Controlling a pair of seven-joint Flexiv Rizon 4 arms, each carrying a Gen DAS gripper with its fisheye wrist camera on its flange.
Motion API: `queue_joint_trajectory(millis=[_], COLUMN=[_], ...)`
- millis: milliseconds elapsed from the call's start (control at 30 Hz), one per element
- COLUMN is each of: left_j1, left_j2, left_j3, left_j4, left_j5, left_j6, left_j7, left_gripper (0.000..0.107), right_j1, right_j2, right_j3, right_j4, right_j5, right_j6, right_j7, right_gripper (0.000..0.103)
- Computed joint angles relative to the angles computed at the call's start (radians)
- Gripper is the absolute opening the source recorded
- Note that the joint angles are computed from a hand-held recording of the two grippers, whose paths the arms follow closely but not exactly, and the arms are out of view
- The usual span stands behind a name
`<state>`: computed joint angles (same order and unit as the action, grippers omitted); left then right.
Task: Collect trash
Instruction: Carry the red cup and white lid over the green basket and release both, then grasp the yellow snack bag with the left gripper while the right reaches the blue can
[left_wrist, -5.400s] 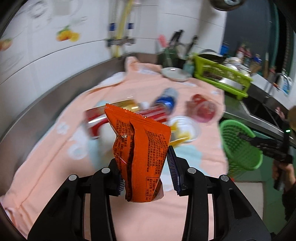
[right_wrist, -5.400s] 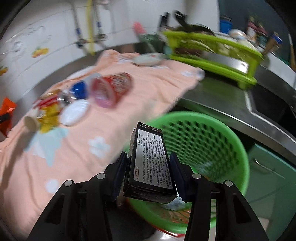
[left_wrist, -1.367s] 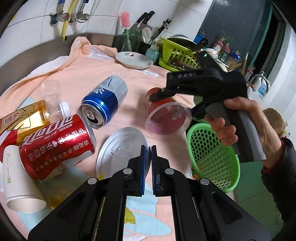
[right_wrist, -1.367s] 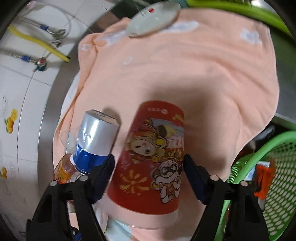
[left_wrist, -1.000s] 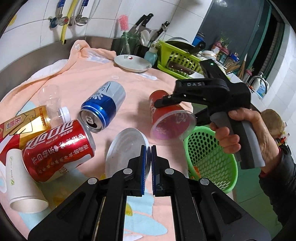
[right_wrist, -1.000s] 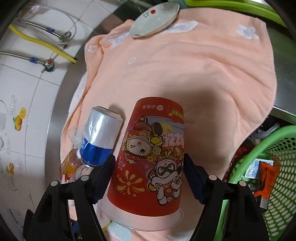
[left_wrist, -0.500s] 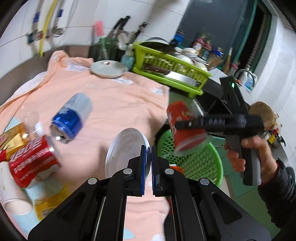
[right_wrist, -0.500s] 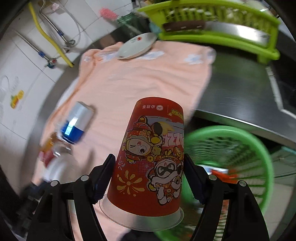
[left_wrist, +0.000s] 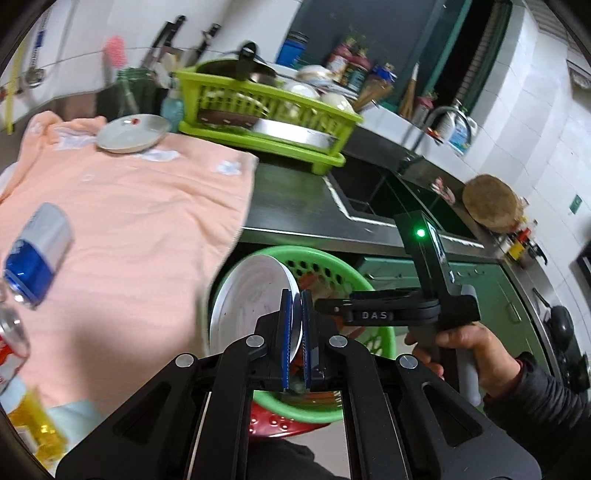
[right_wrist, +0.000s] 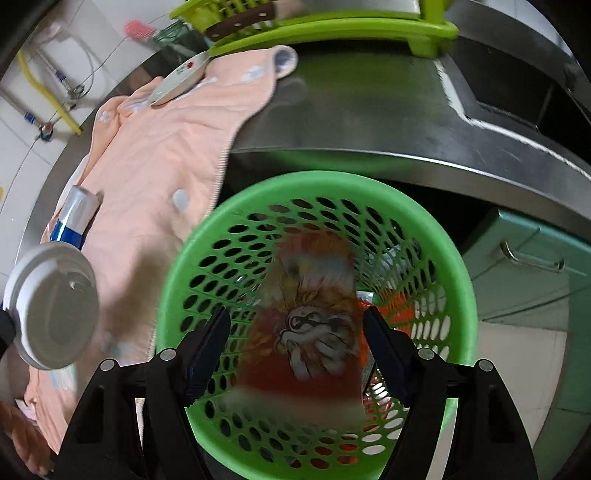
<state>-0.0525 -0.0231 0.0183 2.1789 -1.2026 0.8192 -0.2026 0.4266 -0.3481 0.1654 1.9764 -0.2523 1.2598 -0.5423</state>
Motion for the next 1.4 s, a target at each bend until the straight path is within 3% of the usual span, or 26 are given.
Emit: queue_joint_trajectory(millis=[600, 733, 1033, 1400], left_j1=[-0.052, -0.054, -0.050, -0.004], left_j2=[-0.066, -0.054, 0.019, 0.088], left_j3=[-0.052, -0.049, -0.014, 0.048], left_j4=[-0.002, 0.009, 0.062, 0.127], left_j5=[0.078, 0.074, 0.061, 0.069], left_j6=[0.012, 0.019, 0.054, 0.154], left_j7=[-0.096, -0.091, -0.052, -0.045], left_gripper=[0.008, 0.031, 0.033, 0.046], right_j1=[0.005, 0.008, 0.024, 0.066], right_j2=[0.119, 0.131, 0.142, 0.097], right_j3=[-0.063, -0.065, -0.064, -0.038], right_j4=[0.187, 0.202, 0.203, 0.117], right_j5=[-0.196, -0.230, -0.312, -0.338], right_j6=[0.125, 0.130, 0.148, 0.146], right_j7=[0.164, 0.189, 0.243, 0.205], right_gripper=[0.079, 0.079, 0.080, 0.082])
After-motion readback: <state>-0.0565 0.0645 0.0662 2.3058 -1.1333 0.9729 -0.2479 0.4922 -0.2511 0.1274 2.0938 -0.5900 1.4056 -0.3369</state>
